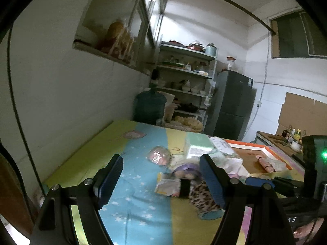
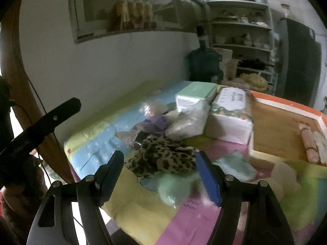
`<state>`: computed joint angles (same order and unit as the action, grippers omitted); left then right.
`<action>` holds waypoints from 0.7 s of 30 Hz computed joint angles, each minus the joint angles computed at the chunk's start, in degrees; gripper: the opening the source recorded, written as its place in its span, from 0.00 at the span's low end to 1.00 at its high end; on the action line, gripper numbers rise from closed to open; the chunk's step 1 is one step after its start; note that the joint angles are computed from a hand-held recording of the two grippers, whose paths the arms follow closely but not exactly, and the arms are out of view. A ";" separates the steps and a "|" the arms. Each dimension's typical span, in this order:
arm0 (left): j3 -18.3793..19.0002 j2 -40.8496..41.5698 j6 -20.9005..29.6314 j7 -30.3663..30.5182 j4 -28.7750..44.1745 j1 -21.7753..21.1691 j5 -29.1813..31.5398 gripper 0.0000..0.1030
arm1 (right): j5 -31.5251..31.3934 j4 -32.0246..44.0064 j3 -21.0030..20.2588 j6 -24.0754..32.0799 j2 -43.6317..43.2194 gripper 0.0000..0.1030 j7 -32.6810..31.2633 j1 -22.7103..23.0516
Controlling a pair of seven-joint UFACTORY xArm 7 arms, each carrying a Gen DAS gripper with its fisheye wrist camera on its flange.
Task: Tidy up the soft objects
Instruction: 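Move both tools back over the remaining soft items, then grasp the leopard-print scrunchie with the right tool while the left tool grasps the green tissue pack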
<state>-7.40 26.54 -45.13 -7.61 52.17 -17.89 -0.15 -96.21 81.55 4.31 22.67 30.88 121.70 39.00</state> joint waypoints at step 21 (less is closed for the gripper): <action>-0.99 5.25 4.72 -4.06 5.39 3.59 7.88 0.75 | 11.04 3.87 -10.15 -5.40 4.36 0.14 -8.61 6.42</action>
<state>-8.39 31.79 -40.41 -11.67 57.56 -14.30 7.73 -85.17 85.42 -5.84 17.27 35.24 113.10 45.42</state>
